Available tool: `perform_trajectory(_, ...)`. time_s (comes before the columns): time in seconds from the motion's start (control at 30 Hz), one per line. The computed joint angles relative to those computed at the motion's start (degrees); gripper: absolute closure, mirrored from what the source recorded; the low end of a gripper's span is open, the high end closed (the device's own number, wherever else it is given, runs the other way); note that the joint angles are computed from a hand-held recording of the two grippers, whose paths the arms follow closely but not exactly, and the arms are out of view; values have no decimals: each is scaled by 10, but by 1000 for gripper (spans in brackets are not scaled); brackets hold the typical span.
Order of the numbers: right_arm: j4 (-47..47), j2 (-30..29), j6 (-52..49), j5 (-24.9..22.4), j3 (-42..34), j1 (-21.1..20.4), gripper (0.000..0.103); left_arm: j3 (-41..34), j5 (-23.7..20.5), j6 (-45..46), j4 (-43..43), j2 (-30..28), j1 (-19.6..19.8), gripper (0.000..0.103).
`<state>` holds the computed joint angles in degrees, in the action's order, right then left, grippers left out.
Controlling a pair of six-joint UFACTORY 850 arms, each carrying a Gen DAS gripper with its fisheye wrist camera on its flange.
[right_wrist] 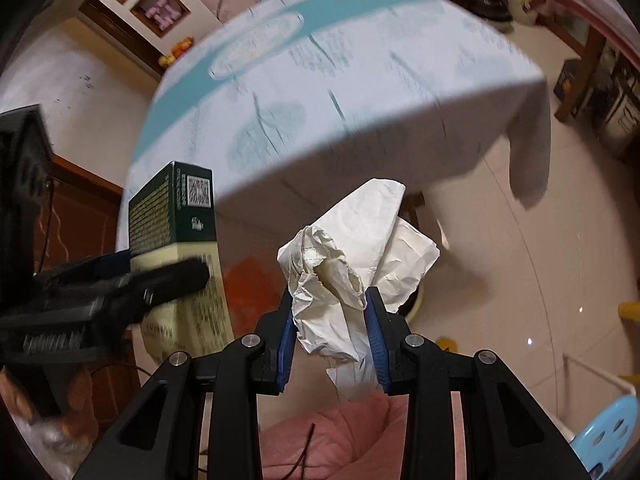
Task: Collect trash
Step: 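Carry both items down over the floor bin and open both tools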
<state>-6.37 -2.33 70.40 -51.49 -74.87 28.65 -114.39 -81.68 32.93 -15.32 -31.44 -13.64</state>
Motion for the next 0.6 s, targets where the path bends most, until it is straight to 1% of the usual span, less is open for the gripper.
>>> perform_trajectory(0.1, 27, 5, -7, 28, 47, -3, 71, 87, 43, 14, 12, 29, -4, 8)
perform_trajectory(0.23, 66, 7, -25, 74, 119, -5, 71, 166, 96, 12, 16, 35, -6, 8)
perform_trajectory(0.37, 106, -4, -49, 139, 182, -10, 71, 211, 154, 6, 15, 18, -7, 7)
perform_trajectory(0.5, 146, -24, -72, 209, 227, -21, 70, 235, 204, 8, 5, -12, -5, 7)
perform_trajectory(0.53, 159, -33, -82, 234, 238, -25, 70, 240, 220, 10, 5, -19, -6, 7)
perform_trajectory(0.6, 179, -46, -102, 264, 253, -35, 70, 246, 241, 12, 7, -32, -6, 7)
